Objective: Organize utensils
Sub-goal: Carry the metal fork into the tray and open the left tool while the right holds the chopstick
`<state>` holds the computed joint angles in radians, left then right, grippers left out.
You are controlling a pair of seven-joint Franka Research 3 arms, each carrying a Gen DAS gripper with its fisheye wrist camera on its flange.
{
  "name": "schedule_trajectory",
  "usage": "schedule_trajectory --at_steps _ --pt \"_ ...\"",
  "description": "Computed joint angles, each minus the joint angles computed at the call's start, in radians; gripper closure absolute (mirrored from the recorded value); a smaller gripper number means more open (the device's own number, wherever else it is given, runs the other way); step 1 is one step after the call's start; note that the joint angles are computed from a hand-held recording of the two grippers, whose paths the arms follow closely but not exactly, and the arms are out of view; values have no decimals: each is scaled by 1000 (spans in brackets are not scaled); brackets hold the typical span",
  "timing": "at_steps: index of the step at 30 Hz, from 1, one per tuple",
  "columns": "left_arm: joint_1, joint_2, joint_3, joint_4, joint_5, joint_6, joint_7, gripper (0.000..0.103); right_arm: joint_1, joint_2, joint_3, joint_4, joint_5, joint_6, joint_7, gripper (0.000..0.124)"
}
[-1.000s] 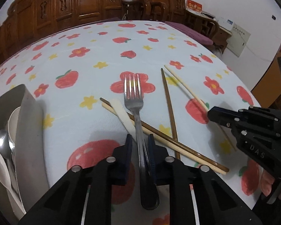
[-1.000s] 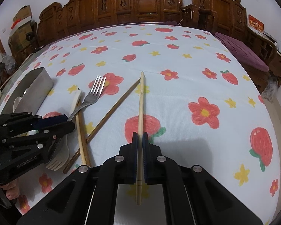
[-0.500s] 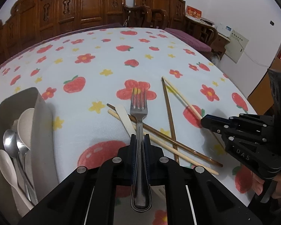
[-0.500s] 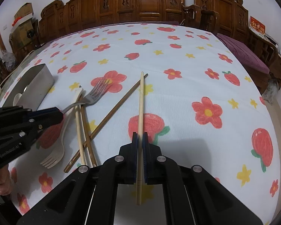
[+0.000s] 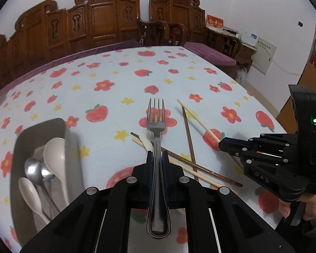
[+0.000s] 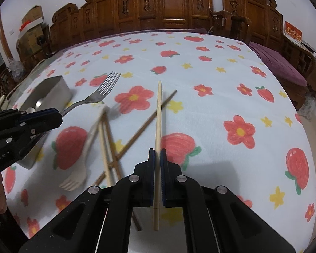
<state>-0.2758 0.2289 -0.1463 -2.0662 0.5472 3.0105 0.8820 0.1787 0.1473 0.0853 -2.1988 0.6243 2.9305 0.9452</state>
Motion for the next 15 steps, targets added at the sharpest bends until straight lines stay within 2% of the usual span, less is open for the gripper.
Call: schedule_trajectory --at_steps 6,15 --pt "6 -70 13 -50 31 -8 -36 96 11 -32 19 -17 64 0 -60 118" --pt "61 -167 -6 -133 60 -20 -71 96 52 -80 28 -40 166 -1 -152 118"
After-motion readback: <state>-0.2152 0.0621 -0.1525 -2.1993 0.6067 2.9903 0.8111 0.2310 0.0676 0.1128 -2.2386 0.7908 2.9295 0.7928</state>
